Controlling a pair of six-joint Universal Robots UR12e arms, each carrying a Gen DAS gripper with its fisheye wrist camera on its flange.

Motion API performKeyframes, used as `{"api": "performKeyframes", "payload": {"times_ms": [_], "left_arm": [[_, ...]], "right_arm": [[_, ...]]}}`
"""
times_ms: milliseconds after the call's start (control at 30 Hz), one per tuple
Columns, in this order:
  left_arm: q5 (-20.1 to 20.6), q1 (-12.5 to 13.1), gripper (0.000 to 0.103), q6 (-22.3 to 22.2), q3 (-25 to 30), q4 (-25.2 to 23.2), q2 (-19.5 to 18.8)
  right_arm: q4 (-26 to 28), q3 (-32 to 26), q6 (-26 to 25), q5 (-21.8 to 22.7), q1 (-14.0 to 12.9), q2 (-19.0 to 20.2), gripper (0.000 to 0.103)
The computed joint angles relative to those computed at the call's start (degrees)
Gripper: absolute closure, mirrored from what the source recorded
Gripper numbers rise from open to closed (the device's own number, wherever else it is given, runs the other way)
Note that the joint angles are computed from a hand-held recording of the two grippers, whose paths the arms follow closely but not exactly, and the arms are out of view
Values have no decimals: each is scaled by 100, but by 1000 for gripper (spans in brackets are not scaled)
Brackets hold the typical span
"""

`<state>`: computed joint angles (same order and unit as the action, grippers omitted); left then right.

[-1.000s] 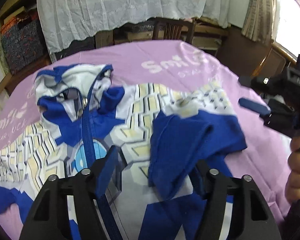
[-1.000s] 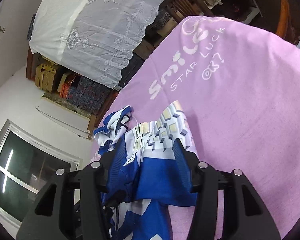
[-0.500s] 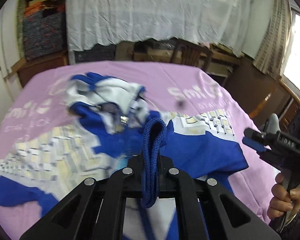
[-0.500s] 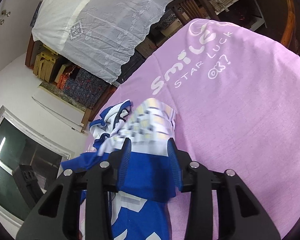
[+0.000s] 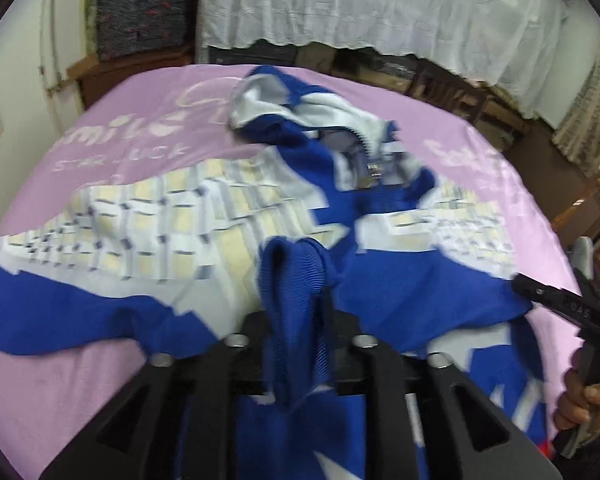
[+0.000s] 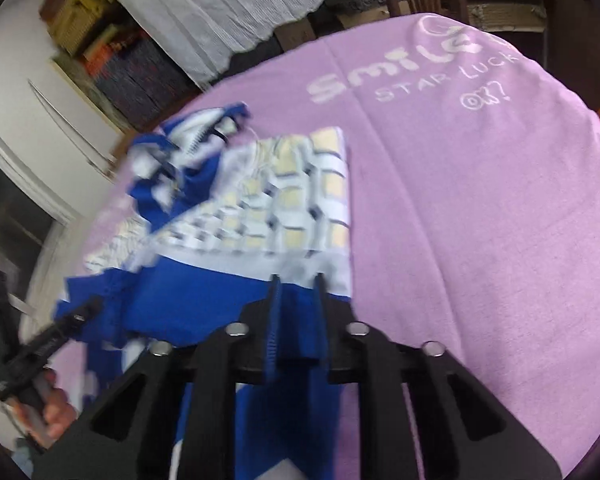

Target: Fold large clothes

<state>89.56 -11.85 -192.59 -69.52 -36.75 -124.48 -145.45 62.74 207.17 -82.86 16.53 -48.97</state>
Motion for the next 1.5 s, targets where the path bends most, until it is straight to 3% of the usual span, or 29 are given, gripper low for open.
{"api": "performKeyframes", "payload": {"times_ms": [200,300,367,400,500,633,733,800,833,967,1067,1133,1200,1300,1500], "left_arm": [[51,161,68,-560,-241,295,171],[75,167,68,-635,-354,603,270],[-113,133,68,-427,-311,630,268],[-210,105,68,-283,-254,564,247],[-370,-34,67,191,25,251,104],[-192,-218,64,581,456,-97,-203],[-31,-262,64,609,715,-356,-434],[-12,-231,64,538,789,-449,-543],[45,-226,64,565,746,-287,-553],[-48,-202,63,613,757,-271,-567],[-140,-174,64,619,724,-276,-535],[-393,-99,64,429,634,-239,-451],[-607,-23,64,260,513,-106,-342],[-383,-6,64,160,394,94,-236],[-415,119,64,-125,370,-256,-193]], "right_arm": [[-68,108,158,-9,-25,-51,103],[74,91,268,-391,0,-69,103],[-18,157,504,-322,-50,-93,98],[-359,245,683,-190,-88,-120,98],[-661,42,591,-4,-92,-46,98],[-269,-810,348,276,-25,393,98],[82,-1310,337,358,-1,733,98],[413,-1442,319,327,-4,854,98],[429,-1387,336,327,-14,860,103],[62,-1112,884,1045,-194,794,103],[134,-1066,772,784,-134,719,103],[48,-987,526,449,-27,600,95],[-243,-838,255,528,36,474,94],[-449,-686,-32,825,120,358,88],[73,-632,-152,1127,171,364,87]]}}
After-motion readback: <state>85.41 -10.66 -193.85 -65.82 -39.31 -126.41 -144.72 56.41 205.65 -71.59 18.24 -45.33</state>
